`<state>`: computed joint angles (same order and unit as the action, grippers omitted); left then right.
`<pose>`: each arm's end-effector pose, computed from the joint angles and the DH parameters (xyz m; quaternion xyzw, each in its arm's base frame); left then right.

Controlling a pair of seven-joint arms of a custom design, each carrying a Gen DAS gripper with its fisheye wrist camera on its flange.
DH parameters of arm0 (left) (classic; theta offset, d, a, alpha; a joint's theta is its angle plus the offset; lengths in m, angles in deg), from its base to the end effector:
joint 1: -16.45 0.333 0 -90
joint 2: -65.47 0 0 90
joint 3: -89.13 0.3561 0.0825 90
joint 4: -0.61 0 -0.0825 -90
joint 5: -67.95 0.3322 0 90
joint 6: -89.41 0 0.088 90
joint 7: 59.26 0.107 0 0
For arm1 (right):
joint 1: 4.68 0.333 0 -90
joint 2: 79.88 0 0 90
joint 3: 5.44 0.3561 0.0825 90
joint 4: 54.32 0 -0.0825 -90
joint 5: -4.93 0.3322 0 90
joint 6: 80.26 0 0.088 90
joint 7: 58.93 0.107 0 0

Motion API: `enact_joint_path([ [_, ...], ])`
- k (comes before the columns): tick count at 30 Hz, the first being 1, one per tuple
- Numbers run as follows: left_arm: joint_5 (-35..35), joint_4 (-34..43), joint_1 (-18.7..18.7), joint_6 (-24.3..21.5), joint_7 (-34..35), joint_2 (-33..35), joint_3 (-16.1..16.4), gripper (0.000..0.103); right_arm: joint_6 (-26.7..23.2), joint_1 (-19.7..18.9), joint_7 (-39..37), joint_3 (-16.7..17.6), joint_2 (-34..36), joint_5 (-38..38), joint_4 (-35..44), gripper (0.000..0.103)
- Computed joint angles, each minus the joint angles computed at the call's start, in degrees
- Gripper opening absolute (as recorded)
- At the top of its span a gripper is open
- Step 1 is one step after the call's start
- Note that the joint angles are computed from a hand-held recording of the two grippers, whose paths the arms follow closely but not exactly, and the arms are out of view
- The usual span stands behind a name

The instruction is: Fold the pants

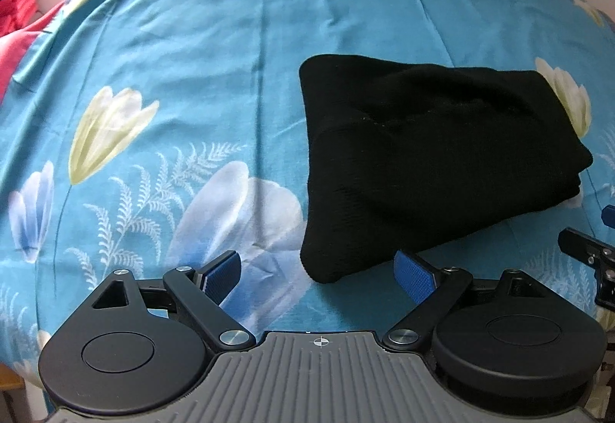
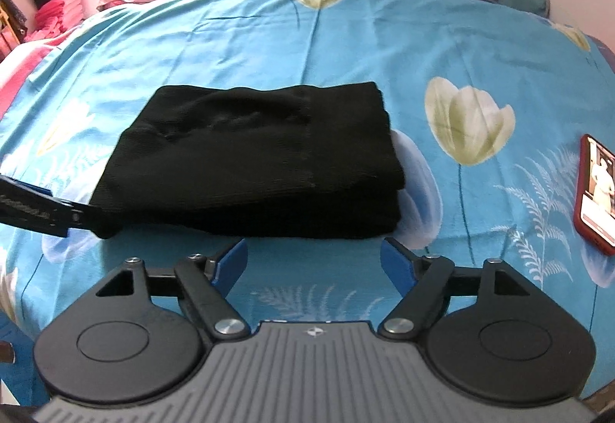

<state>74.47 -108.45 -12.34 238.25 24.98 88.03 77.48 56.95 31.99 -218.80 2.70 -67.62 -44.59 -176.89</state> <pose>0.4883 -0.3998 0.3996 -0.4318 0.8886 -0.1437 0.0572 0.3928 0.3768 0.3875 -0.4874 0.8276 -0.2213 0.1691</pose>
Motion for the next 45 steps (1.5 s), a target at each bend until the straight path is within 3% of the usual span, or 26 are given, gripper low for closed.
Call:
enact_joint_path([
  [13, 0.4, 1.1, -0.3, -2.4, 0.3, 0.3, 0.0, 0.103, -1.6, 1.4, -1.3, 0.2, 1.3, 1.1, 3.3, 0.088],
  [45, 1.0, 2.2, -0.7, -3.4, 1.7, 0.9, -0.3, 0.103, 2.8, 1.7, -1.0, -1.1, 3.2, 1.1, 4.9, 0.091],
])
